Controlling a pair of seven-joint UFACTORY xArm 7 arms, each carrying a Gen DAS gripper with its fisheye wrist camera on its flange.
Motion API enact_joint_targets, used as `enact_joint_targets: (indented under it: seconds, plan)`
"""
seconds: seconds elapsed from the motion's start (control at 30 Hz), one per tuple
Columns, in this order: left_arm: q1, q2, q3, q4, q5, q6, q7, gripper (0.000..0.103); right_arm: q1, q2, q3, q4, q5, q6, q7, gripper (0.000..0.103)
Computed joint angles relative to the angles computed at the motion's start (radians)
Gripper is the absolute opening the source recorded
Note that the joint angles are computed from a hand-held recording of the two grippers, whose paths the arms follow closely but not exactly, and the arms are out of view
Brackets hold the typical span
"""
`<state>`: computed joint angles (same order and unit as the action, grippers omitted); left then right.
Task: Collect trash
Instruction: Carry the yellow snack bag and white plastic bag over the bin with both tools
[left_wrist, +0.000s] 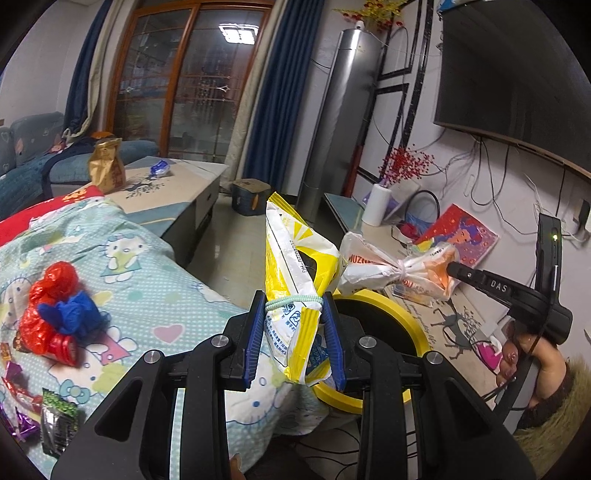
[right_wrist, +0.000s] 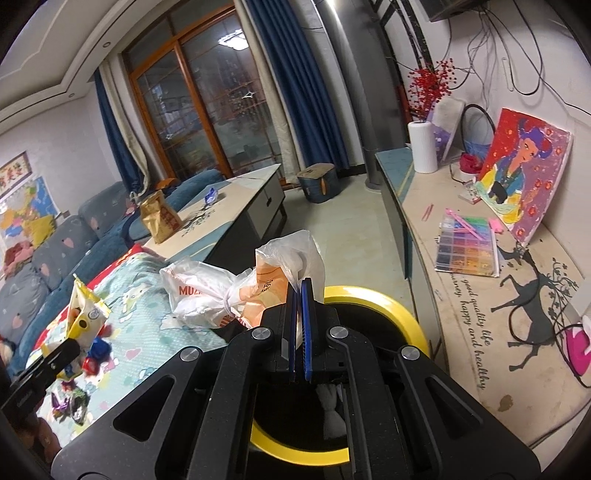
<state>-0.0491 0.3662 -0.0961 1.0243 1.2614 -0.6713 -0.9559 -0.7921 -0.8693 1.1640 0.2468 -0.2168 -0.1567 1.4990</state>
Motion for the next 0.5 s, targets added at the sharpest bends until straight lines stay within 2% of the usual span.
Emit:
enact_joint_targets:
  seconds: [0.5]
  plan:
    - [-0.053,0.039,-0.023,0.019,0.04,0.039,0.006,0.029,-0.008,0.013,-0.02,-0.049,-0.013,0.032,0.046,0.001]
